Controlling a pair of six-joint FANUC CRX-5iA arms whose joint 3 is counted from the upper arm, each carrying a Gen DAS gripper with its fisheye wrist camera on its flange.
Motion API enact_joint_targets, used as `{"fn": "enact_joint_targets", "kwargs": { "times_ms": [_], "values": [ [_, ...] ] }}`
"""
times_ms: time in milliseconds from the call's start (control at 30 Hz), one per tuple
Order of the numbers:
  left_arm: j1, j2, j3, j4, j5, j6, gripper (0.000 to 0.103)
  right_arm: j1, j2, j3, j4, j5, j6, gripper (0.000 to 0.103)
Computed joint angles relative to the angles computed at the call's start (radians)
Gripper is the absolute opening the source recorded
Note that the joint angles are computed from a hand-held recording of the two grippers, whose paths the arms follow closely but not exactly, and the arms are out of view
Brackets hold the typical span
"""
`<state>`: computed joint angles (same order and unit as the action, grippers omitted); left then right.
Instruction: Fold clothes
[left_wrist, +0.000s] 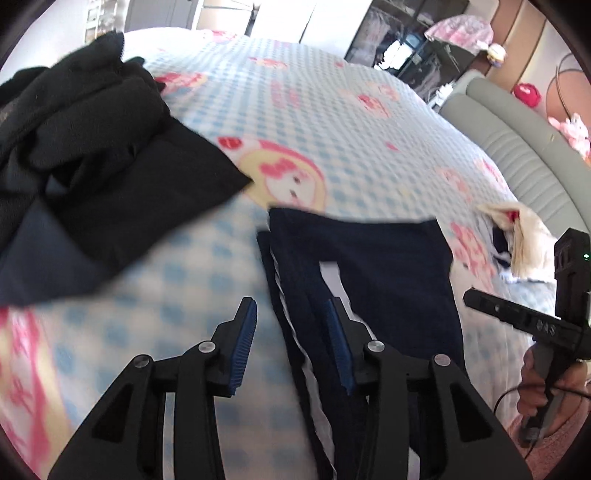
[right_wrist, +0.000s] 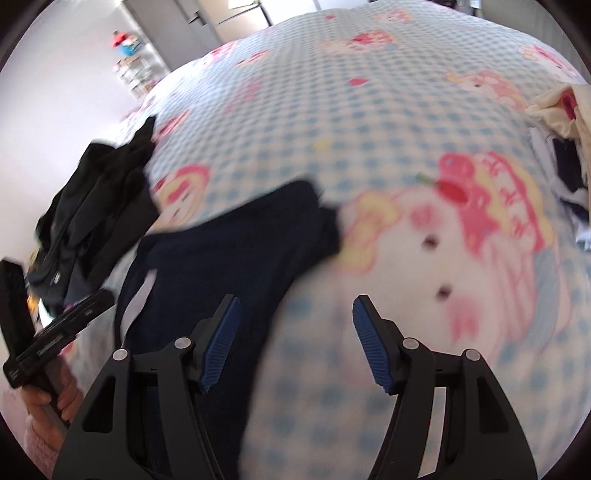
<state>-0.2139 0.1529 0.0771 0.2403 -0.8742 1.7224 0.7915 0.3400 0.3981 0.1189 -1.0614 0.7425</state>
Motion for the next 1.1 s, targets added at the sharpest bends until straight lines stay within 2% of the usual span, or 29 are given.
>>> {"fn": "enact_joint_targets", "kwargs": {
  "times_ms": [100,133,267,333,433,467,567,667,800,933,1000,1033,1100],
  "values": [
    [-0.023,-0.003,0.011,-0.040,-0.073,0.079,0.040,0.062,-0.027,-0.048,0.018,-0.022,-0.018,0.065],
    [-0.036,0.007,0.039,-0.074,-0.125,0.115,0.040,0.081,-0.036,-0.063,0.027,-0.030,-0.029,0.065],
    [-0.067,-0.011,0.090,-0.152,-0.220,0.167,0.042,0.147,-0.066,-0.130,0.082,-0.064,-0.097,0.065],
    [-0.064,-0.048,0.057,-0.138,-0.197,0.170,0.042,0.177,-0.082,-0.159,0.104,-0.078,-0.135,0.065],
    [-0.058,-0.125,-0.066,-0.045,-0.073,0.131,0.044,0.202,-0.145,-0.220,0.133,-0.022,-0.244,0.065],
    [-0.068,-0.124,-0.067,-0.044,-0.077,0.129,0.044,0.211,-0.161,-0.237,0.149,0.001,-0.272,0.065],
    [-0.118,-0.077,-0.007,-0.086,-0.159,0.143,0.044,0.239,-0.151,-0.233,0.194,0.004,-0.266,0.065],
    [-0.143,-0.022,0.068,-0.127,-0.279,0.170,0.044,0.254,-0.102,-0.193,0.205,-0.091,-0.256,0.065],
    [-0.107,-0.055,0.019,-0.100,-0.270,0.163,0.045,0.275,-0.121,-0.237,0.239,-0.135,-0.268,0.060],
    [-0.063,-0.141,-0.122,0.044,-0.078,0.116,0.045,0.281,-0.164,-0.299,0.302,-0.093,-0.338,0.060],
    [-0.084,-0.130,-0.096,0.001,-0.052,0.128,0.052,0.278,-0.178,-0.325,0.320,-0.047,-0.371,0.060],
    [-0.097,-0.107,-0.061,-0.037,-0.080,0.146,0.052,0.279,-0.175,-0.324,0.312,-0.042,-0.370,0.061],
    [-0.121,-0.041,0.029,-0.113,-0.196,0.189,0.052,0.271,-0.153,-0.303,0.278,-0.055,-0.331,0.061]
  ]
}}
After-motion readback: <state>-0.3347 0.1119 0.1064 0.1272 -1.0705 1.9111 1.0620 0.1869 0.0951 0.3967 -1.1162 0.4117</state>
